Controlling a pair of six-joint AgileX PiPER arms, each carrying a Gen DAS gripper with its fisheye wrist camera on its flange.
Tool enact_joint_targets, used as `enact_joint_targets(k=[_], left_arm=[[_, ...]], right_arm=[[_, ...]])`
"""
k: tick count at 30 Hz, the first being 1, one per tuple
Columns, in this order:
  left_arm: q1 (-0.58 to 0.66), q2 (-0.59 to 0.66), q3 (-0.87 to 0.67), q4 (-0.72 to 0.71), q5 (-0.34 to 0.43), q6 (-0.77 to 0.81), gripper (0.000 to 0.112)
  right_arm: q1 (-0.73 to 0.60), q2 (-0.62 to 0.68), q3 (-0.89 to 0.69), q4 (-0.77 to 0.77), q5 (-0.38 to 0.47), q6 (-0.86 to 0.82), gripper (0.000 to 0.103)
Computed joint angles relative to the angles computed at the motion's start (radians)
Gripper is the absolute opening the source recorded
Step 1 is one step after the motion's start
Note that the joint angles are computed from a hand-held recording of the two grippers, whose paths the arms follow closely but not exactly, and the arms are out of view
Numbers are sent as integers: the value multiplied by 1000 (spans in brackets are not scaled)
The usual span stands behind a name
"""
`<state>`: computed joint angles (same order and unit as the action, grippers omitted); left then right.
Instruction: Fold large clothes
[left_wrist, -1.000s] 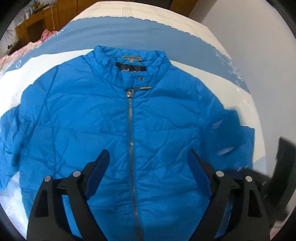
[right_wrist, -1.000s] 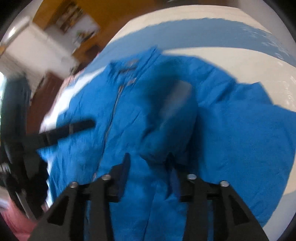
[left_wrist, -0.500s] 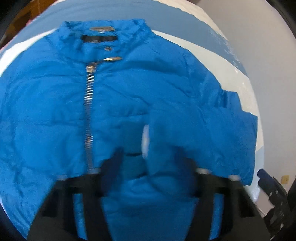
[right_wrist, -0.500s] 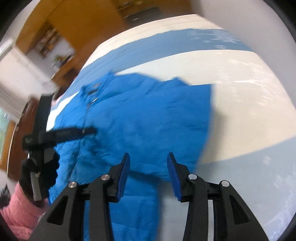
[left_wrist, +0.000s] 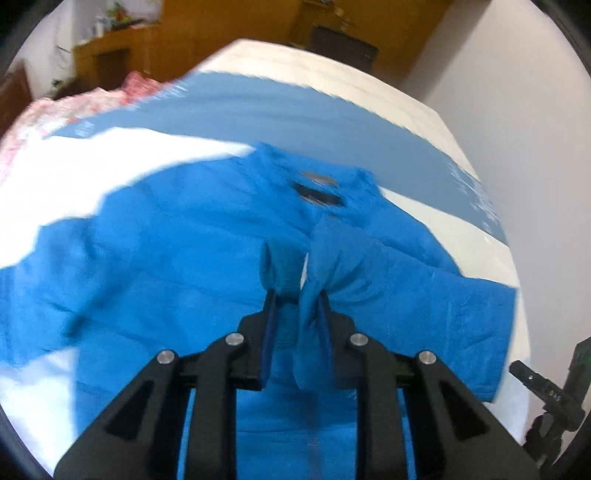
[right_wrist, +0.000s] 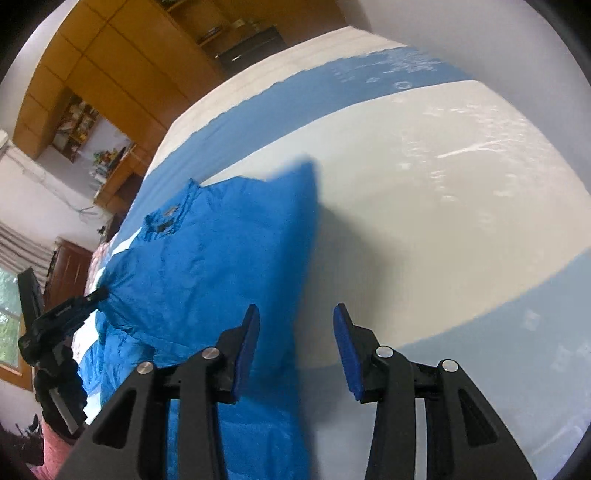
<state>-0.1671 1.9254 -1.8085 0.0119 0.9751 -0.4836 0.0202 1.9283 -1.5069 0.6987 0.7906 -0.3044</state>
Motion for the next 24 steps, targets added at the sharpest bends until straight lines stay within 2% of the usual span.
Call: enact_joint_targets(k=[8, 13, 14, 18, 22, 24], left_arm=[[124, -34, 55, 74, 31, -30, 20], [152, 57, 27, 90, 88, 17, 21], [158, 69, 40, 87, 80, 25, 23], [172, 83, 70, 76, 49, 47, 30], [193, 93, -6, 54, 134, 78, 37], [197, 58, -19, 79, 150, 42, 50]], right_arm=[[112, 145, -211, -41, 66, 65, 42], [175, 270, -377, -214, 142, 218, 41], [186, 292, -405, -256, 162, 254, 38], [214, 324, -426, -312, 169, 286, 38], [234, 321, -470, -377, 217, 337, 38], [237, 289, -462, -376, 206, 327, 39]])
